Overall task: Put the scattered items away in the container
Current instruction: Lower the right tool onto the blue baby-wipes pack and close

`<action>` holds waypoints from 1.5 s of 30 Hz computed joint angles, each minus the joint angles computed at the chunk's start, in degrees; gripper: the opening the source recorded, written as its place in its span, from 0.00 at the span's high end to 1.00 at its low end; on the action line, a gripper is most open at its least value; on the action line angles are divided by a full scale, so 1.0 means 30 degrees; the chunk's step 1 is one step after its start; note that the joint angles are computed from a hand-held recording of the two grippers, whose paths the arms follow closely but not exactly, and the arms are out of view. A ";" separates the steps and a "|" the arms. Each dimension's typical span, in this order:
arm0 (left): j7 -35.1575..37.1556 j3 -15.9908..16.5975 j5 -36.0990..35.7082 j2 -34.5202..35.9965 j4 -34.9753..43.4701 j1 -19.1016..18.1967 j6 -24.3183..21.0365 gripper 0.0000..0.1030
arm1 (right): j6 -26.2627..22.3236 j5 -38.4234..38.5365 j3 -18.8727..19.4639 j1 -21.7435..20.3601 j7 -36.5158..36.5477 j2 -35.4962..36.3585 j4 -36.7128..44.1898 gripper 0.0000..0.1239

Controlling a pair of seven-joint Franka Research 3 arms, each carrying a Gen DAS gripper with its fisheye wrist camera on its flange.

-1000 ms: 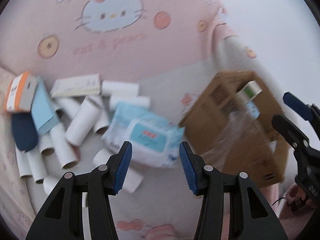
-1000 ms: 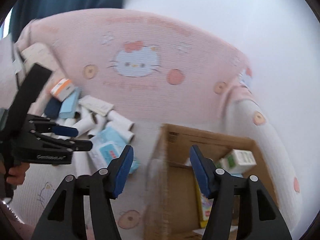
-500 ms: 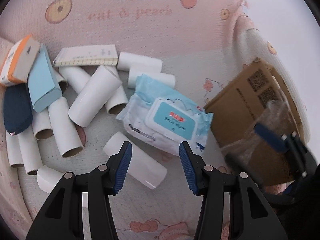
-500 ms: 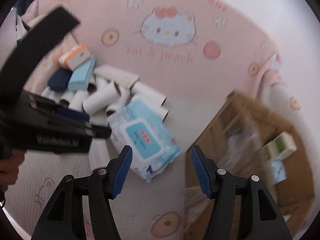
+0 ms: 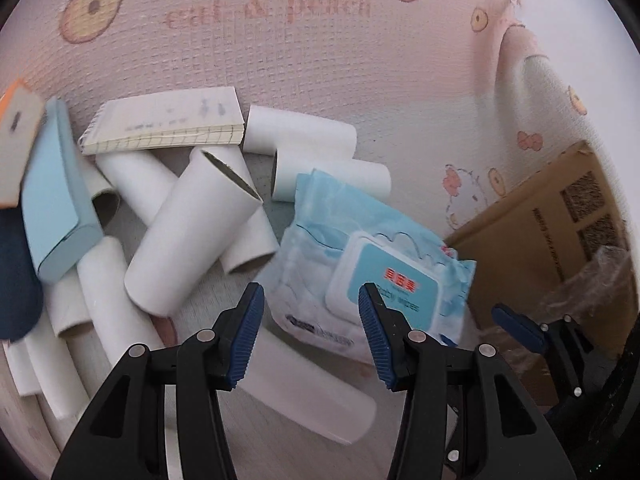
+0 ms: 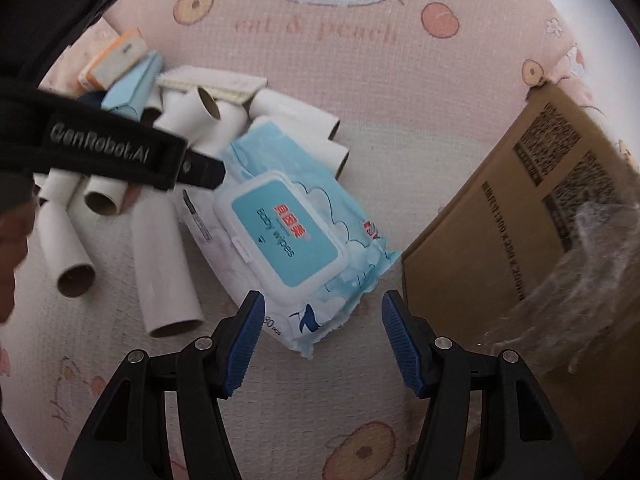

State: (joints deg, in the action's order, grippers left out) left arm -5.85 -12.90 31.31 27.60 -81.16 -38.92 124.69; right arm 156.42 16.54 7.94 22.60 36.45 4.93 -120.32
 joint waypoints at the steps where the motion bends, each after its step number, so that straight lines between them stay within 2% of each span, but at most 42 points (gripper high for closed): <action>1: 0.0155 -0.0081 -0.0303 -0.0005 -0.0150 0.0209 0.0175 0.48 | -0.0056 -0.0381 -0.0068 0.0053 0.0374 0.0071 0.0064 0.53; 5: 0.0464 -0.0317 -0.1319 -0.0420 -0.1520 0.1016 0.2219 0.48 | -0.1415 -0.0763 -0.0139 0.0010 0.1101 0.0238 0.0775 0.53; 8: 0.0783 -0.0308 -0.1677 -0.0481 -0.1674 0.1200 0.2126 0.48 | -0.1539 -0.1045 -0.0156 0.0057 0.1422 0.0355 0.1103 0.51; 10: 0.0868 -0.0247 -0.1771 -0.0499 -0.1724 0.1275 0.1916 0.48 | -0.1341 -0.2128 -0.0288 0.0253 0.2426 0.0556 0.1311 0.50; 11: 0.1005 -0.0301 -0.1945 -0.0594 -0.2061 0.1472 0.2334 0.48 | -0.1296 -0.2622 -0.0347 0.0338 0.2961 0.0674 0.1446 0.50; 13: 0.1083 -0.0383 -0.2286 -0.0922 -0.3068 0.1887 0.3714 0.48 | -0.1727 -0.3414 -0.0440 0.0466 0.3977 0.1008 0.1941 0.50; 17: -0.0187 -0.0383 -0.3085 -0.2063 -0.5890 0.2680 0.7404 0.48 | -0.2604 -0.4073 -0.0489 0.0569 0.5012 0.1770 0.2818 0.50; 19: -0.0844 -0.0261 -0.3060 -0.2321 -0.6564 0.2748 0.8369 0.48 | -0.2975 -0.4269 -0.0551 0.0590 0.5544 0.2189 0.3286 0.48; 21: -0.0946 -0.0238 -0.2936 -0.2318 -0.6640 0.2751 0.8538 0.48 | -0.3287 -0.3197 -0.0338 0.0292 0.5225 0.2355 0.3556 0.47; 29: -0.0744 -0.0176 -0.2971 -0.1715 -0.5939 0.2783 0.8629 0.44 | -0.3774 -0.3252 -0.0472 0.0442 0.6161 0.2328 0.3655 0.46; 33: -0.1465 -0.0048 -0.3017 -0.2165 -0.7320 0.2903 1.0589 0.44 | -0.3422 -0.2755 -0.0499 0.0383 0.7626 0.2004 0.3101 0.45; 38: -0.2956 0.0354 -0.2660 -0.2522 -0.8600 0.2597 1.2711 0.49 | -0.5219 0.0015 -0.0197 -0.0322 0.7606 0.2514 0.3955 0.45; 42: -0.3702 0.0631 -0.2062 -0.2422 -0.8403 0.2271 1.2648 0.49 | -0.6370 0.1935 -0.0008 -0.0732 0.7491 0.2993 0.4663 0.45; 45: -0.4451 0.0867 -0.1784 -0.2239 -0.8264 0.2187 1.2964 0.48 | -0.6414 0.2233 -0.0011 -0.0643 0.7639 0.3076 0.4759 0.45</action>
